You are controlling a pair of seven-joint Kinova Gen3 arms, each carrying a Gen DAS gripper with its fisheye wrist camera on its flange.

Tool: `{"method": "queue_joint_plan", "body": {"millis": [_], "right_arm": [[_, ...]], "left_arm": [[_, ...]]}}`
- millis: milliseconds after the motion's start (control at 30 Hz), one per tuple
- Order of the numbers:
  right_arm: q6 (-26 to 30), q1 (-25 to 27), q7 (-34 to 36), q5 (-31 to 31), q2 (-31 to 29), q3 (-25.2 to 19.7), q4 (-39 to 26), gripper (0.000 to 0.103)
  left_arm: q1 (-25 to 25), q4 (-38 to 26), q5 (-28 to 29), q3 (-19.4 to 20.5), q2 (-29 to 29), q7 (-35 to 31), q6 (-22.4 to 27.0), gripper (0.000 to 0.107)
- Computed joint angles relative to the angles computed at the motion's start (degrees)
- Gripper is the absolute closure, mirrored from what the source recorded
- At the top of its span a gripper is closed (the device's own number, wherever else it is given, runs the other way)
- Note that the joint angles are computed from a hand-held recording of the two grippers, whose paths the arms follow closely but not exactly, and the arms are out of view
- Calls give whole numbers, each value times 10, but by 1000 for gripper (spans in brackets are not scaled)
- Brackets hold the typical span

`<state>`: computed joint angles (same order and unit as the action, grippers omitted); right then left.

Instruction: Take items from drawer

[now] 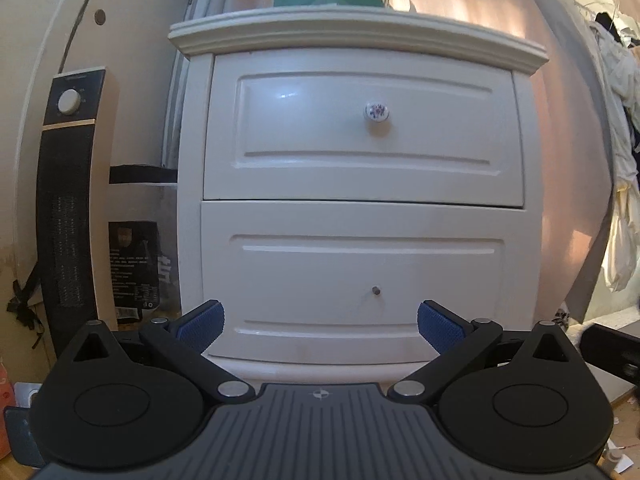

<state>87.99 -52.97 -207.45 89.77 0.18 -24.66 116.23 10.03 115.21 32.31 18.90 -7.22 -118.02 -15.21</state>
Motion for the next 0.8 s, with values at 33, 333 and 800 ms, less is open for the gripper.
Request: {"method": "queue_joint_plan", "body": {"millis": [33, 333, 800], "right_arm": [[2, 0, 0, 1, 2, 1, -2, 0], [1, 1, -3, -1, 10, 7, -13, 0], [-9, -8, 10, 4, 15, 7, -22, 0]], "left_arm": [[7, 5, -13, -9, -6, 12, 2, 4], [25, 38, -136, -50, -51, 114, 28, 4], [17, 59, -249, -73, -83, 236, 42, 4]]}}
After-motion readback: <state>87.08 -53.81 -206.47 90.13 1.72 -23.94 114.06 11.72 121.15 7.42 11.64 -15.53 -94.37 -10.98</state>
